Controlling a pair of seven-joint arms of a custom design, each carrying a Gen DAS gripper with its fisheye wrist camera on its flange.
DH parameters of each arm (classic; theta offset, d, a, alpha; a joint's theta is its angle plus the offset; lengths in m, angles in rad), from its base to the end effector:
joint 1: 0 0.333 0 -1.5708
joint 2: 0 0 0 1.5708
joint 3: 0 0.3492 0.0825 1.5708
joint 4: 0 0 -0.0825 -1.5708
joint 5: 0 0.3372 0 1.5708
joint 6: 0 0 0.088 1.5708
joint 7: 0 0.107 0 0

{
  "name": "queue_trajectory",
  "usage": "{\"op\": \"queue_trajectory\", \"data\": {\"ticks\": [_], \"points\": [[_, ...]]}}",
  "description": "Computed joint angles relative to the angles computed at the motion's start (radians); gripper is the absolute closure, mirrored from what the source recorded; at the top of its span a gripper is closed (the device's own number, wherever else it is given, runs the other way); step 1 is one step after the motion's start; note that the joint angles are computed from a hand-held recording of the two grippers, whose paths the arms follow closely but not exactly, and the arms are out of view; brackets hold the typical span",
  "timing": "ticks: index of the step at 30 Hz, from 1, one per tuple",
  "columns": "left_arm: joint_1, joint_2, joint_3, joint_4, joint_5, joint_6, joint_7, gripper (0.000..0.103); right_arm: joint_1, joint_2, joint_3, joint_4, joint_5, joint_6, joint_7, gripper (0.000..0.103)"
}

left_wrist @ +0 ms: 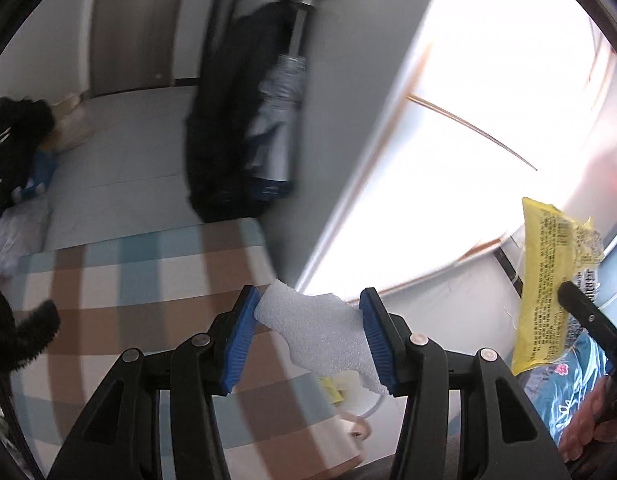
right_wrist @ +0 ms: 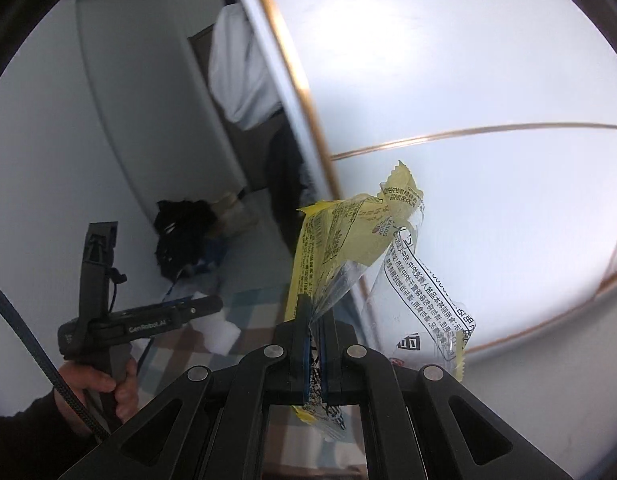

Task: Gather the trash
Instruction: 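Carry the clear bag and white foam over the white trash bin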

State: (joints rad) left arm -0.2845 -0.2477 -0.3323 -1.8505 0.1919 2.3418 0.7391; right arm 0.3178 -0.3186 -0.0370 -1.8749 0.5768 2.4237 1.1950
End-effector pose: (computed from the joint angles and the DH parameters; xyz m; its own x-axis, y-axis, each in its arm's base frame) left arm 0.3745 -0.2961 0.7367 0.0006 -0.9567 0.2910 -0.7539 -0.1916 -0.6284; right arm 0.4267 0.1209 0.7763 0.4942 -0.8220 -0.2829 -0.6001 -0.0872 -0.7952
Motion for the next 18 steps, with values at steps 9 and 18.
{"op": "queue_trajectory", "data": {"ticks": [9, 18], "points": [[-0.065, 0.176, -0.004, 0.098, -0.026, 0.032, 0.046, 0.056, -0.072, 0.005, -0.026, -0.083, -0.058, 0.018, 0.05, 0.101], [-0.119, 0.324, 0.02, 0.171, -0.046, 0.0, 0.117, 0.056, -0.116, 0.085, -0.031, -0.149, -0.064, 0.017, 0.094, 0.101]]}}
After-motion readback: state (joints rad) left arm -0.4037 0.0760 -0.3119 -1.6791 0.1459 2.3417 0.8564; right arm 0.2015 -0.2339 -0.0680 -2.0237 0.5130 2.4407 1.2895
